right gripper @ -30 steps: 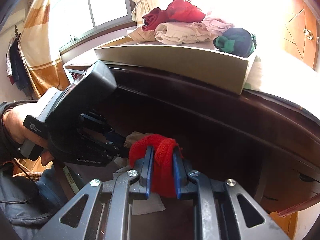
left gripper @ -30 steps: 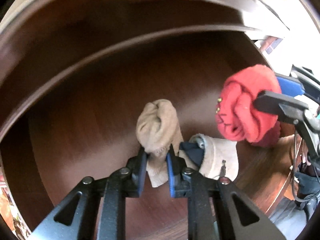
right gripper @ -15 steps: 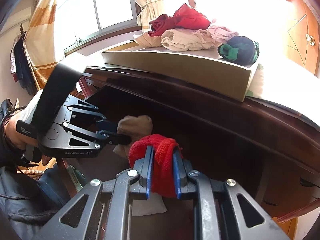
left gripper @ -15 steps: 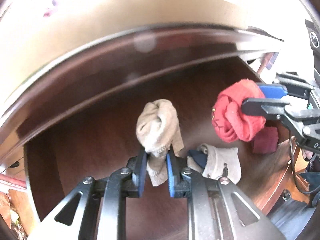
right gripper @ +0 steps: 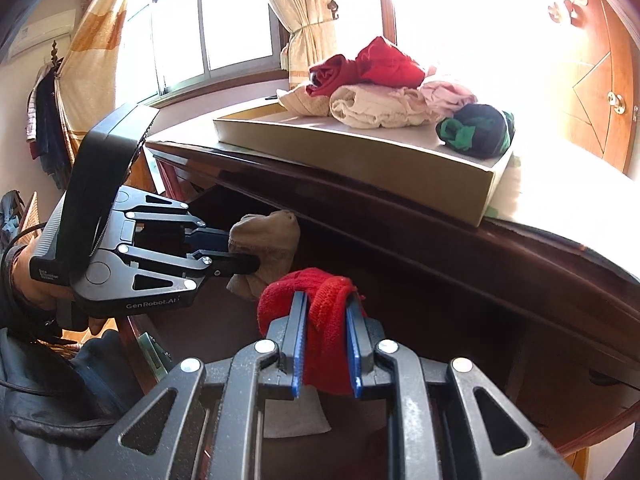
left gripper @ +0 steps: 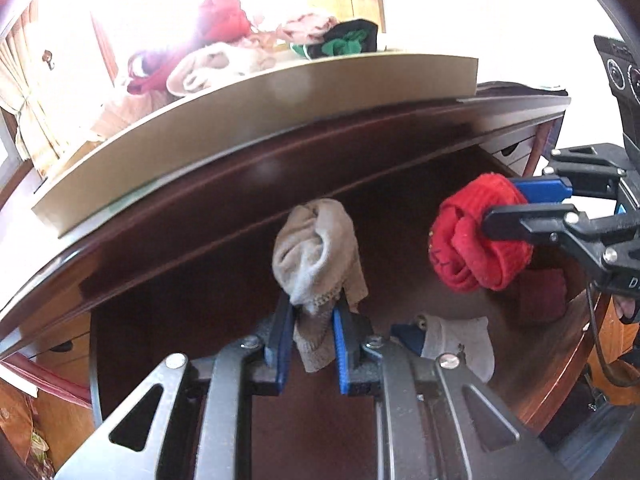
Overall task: Take underwear out of drawer
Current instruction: 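Lift both held socks up out of the drawer toward the tray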
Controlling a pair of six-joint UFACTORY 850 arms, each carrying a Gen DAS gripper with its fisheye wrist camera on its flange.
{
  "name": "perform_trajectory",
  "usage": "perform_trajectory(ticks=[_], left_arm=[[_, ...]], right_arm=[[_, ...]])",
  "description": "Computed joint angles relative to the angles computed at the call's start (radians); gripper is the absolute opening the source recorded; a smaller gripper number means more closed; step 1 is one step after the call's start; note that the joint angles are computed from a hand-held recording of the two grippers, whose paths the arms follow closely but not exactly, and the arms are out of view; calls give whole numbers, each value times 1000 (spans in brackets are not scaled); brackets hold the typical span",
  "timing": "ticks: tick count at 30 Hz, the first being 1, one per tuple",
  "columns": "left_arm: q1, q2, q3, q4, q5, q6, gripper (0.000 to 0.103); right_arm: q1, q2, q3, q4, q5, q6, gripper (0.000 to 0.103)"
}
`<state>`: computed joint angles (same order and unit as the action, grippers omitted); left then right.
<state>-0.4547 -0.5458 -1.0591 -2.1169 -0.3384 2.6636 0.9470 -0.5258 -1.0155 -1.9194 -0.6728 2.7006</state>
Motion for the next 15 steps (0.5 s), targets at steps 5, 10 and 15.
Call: perform_trajectory(ticks=[5,10,15], left_arm=[[16,18,24,-39,-44,33,15],[52,25,32,-20,-87,21,15],[103,46,64,-26,-148,57,15]], right_arm=[[14,6,12,-4,-33,13,19],[27,11,24,-12,-59,22,19],[42,17,40,-23,-86,40,19]])
